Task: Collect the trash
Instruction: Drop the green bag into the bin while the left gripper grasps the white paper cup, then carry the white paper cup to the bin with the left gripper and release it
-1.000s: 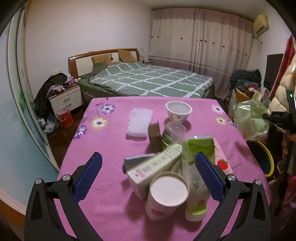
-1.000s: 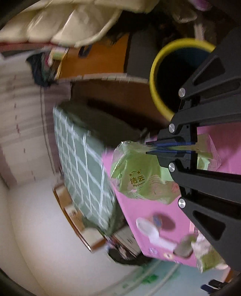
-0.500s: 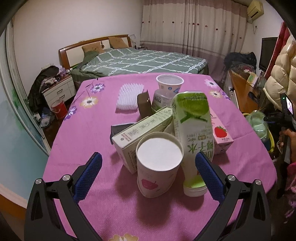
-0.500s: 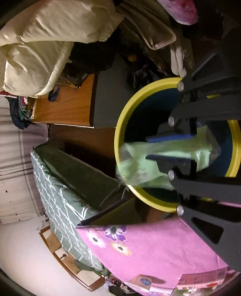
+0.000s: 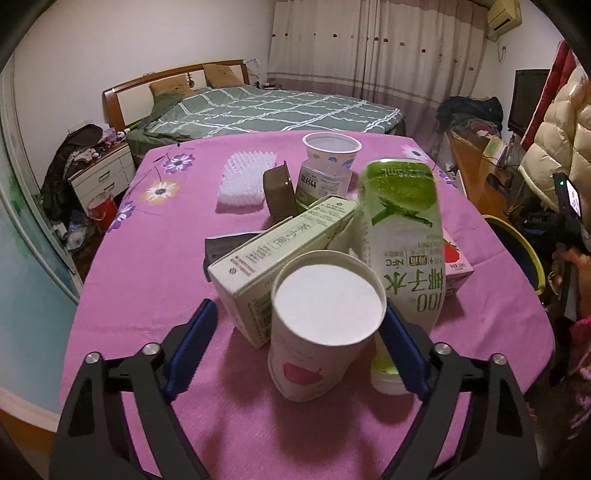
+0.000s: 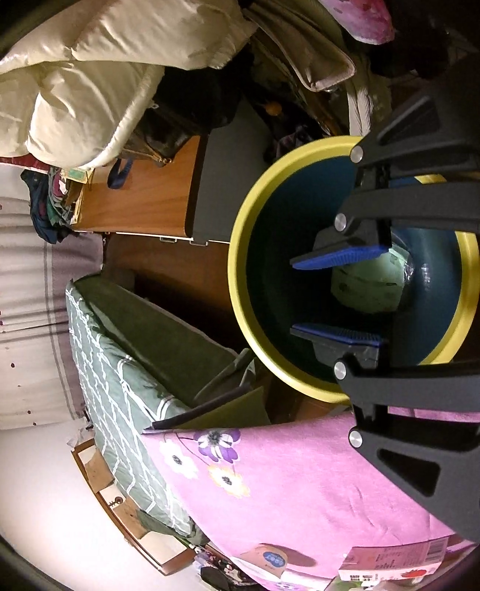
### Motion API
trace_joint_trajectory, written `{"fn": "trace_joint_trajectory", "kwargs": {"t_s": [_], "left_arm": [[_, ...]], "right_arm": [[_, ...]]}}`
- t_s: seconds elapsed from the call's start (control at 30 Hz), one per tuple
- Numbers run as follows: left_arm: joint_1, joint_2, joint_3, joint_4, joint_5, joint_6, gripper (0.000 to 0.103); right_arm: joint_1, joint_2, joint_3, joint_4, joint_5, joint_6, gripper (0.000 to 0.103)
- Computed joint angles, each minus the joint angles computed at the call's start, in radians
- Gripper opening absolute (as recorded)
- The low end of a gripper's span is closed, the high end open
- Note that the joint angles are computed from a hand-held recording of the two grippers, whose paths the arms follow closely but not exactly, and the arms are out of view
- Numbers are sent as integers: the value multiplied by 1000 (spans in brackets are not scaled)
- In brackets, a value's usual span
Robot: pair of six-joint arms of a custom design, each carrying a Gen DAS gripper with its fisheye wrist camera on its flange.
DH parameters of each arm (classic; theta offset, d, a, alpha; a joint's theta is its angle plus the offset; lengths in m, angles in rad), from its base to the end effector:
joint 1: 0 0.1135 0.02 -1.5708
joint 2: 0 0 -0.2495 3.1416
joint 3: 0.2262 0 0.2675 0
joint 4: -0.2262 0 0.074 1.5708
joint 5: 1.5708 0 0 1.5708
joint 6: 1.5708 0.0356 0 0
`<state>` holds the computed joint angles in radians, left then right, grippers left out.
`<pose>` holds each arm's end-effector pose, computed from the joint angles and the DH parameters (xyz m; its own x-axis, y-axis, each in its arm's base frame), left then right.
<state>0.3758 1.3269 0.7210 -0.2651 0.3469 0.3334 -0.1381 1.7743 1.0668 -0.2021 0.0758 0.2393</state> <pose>0.2625 0.0906 0.1743 -0.7187 0.0473 -0.6937 0.0992 0.9945 -0.0350 0.3708 -0.0543 0.1476 -0.7160 0.3381 -0.6107 0.3634 0.9275 0.0875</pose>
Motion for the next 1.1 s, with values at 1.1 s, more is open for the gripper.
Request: {"fn": "trace_joint_trajectory", "kwargs": {"t_s": [1.1], "left_arm": [[-133, -319, 150, -348, 121, 22, 55]], "right_arm": [[-67, -264, -242, 47, -57, -65, 29]]}}
